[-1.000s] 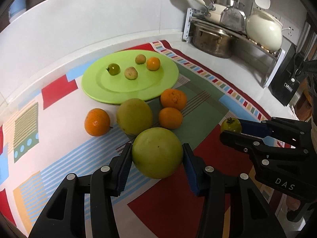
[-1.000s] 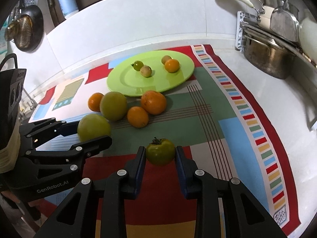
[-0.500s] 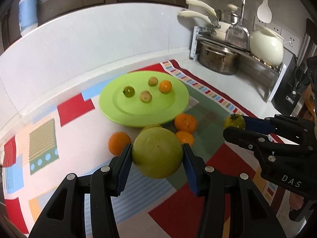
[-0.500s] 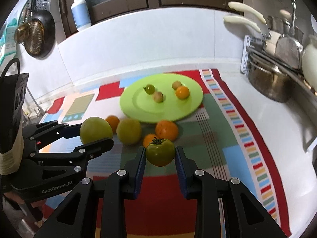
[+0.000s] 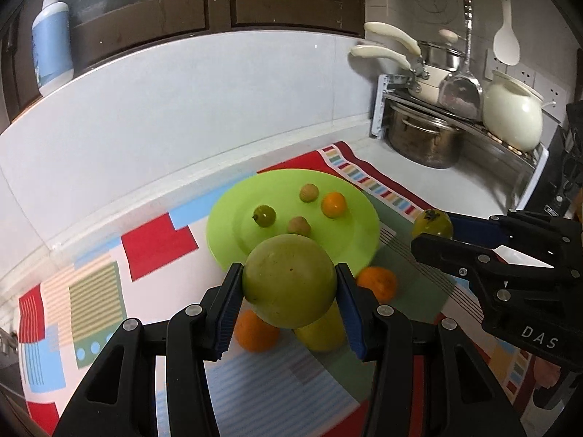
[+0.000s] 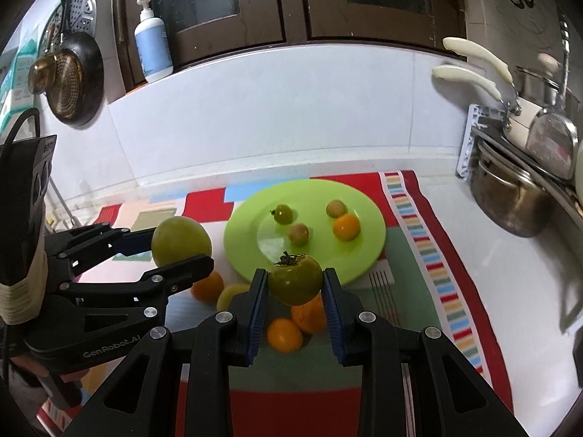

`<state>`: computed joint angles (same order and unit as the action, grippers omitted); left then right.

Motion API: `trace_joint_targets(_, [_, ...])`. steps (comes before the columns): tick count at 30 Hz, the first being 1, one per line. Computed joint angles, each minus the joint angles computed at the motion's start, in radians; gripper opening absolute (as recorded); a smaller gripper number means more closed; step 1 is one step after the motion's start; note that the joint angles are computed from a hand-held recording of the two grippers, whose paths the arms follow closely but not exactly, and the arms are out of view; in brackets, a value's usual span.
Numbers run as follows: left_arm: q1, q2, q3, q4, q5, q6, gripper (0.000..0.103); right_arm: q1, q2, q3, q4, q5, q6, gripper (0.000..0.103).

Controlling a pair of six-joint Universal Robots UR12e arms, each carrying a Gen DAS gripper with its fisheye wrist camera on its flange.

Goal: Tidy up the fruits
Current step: 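Carry the grapefruit and green tomato onto the green plate with both grippers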

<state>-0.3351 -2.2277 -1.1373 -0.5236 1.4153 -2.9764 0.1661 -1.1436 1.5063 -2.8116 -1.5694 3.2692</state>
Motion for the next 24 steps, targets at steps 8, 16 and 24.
trace_joint_targets(8, [0.004, -0.06, 0.091, -0.051, 0.019, -0.006, 0.049, -0.007, 0.047, -0.062, 0.017, 0.0, -0.016, 0.031])
trace_joint_targets(16, [0.007, -0.119, 0.178, -0.125, 0.018, 0.001, 0.049, -0.02, 0.095, -0.115, 0.055, 0.025, -0.016, 0.031])
trace_joint_targets(24, [0.009, -0.174, 0.264, -0.213, 0.012, 0.002, 0.049, -0.034, 0.138, -0.163, 0.109, 0.059, -0.005, 0.031])
